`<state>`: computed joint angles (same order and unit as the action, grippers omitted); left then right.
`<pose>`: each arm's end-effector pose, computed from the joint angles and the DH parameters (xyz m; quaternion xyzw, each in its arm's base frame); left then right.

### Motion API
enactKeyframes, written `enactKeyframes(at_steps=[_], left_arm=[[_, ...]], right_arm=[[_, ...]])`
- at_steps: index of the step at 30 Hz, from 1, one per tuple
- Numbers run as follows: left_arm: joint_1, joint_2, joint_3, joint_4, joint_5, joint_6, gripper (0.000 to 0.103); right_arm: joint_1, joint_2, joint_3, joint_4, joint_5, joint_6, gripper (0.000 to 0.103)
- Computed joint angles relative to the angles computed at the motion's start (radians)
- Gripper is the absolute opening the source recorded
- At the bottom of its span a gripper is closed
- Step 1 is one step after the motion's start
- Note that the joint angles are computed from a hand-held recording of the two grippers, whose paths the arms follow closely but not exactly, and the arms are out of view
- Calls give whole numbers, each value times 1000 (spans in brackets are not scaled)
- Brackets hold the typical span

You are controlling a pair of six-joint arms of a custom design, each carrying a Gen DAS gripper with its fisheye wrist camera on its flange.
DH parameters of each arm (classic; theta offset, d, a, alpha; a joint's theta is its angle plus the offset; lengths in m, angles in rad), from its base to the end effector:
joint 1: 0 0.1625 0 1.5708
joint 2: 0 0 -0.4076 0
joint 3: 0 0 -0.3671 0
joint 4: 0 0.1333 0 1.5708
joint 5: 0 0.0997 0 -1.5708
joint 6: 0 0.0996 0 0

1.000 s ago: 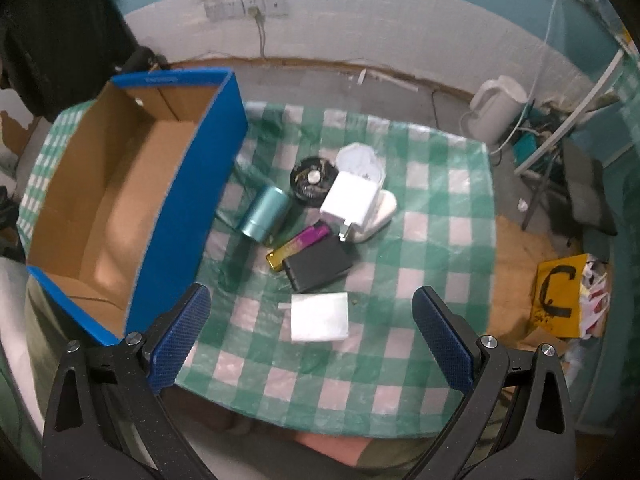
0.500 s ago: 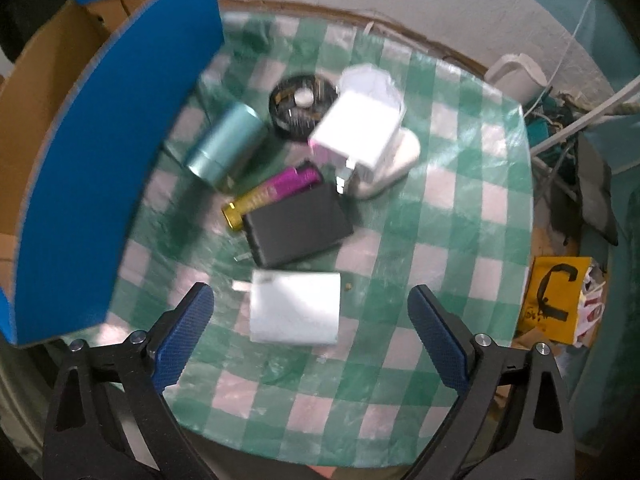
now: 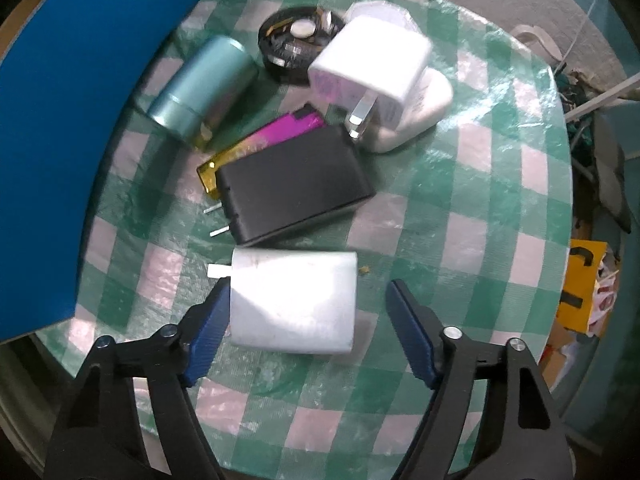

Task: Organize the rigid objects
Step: 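Grasp the white rectangular adapter with the right gripper, then carry the white adapter into the box and release it with the right gripper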

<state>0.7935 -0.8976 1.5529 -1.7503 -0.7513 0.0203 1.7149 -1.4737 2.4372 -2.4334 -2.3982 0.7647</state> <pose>-0.2758 -0.5741 0.1514 0.4327 0.7850 0.0578 0.4396 0.1084 -0.3293 0.1896 -0.2599 -0.8770 0.1347 0.3810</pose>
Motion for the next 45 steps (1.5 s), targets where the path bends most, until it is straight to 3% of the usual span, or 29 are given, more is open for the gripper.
enactKeyframes(at_steps=[5,15,18,33,43,45], left_arm=[[-4,4,-4,28,4,5,44],[3,9,-17,62,-22,7,31],[5,9,-20,69,-28,7,28],[4,9,-17,67,-30,12,25],[3,8,-16,68,-25,12,25],[0,7,-13,69,-27,9,25]], right_arm=[[-21,54,20,-105,11,-50,59],[-29,124,39,-226,-27,-87,58],[13,82,39,-158,-21,-33,58],[147,0,-36,18,-31,81,58],[246,36,-184,124,-59,95,58],[238,24,-182,106,-67,58,58]])
